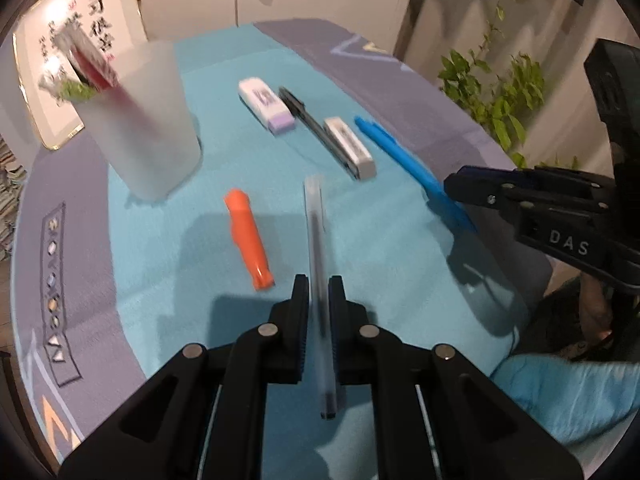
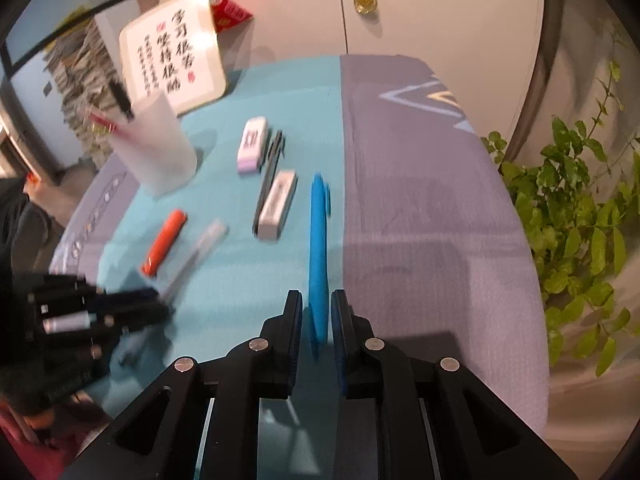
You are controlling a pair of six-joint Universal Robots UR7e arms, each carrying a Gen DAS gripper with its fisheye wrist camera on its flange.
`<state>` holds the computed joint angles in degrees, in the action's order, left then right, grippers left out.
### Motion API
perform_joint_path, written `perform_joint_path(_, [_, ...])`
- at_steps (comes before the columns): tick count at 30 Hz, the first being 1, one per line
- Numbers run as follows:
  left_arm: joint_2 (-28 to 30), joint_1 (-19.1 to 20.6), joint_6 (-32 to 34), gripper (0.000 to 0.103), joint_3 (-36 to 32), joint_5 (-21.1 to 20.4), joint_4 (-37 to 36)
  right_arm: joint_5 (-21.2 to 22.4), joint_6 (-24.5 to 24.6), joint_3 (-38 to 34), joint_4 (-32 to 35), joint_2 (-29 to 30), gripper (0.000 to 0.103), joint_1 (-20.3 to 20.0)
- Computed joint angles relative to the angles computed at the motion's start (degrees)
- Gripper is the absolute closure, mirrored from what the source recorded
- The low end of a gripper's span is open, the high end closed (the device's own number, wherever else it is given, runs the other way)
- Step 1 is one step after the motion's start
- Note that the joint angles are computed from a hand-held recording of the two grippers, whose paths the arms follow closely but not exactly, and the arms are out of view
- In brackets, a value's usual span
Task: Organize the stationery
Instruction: 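Lift the clear gel pen with the left gripper while the right gripper grasps the blue pen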
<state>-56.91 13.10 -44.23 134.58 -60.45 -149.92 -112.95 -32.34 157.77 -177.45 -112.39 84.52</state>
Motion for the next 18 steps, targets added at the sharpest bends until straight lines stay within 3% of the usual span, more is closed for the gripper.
perform_joint_path(5, [2.6,1.7,2.1,0.095,-3.0,1.8,-0.7,-1.3,2.8,-3.0,-1.3,5.8,0.088,1.2])
perform_joint_path(18, [6.9,5.4,6.4,0.092,-7.7,1.2,0.1,-3.8,2.2,-8.2,-3.0,14.8,0.088,2.7])
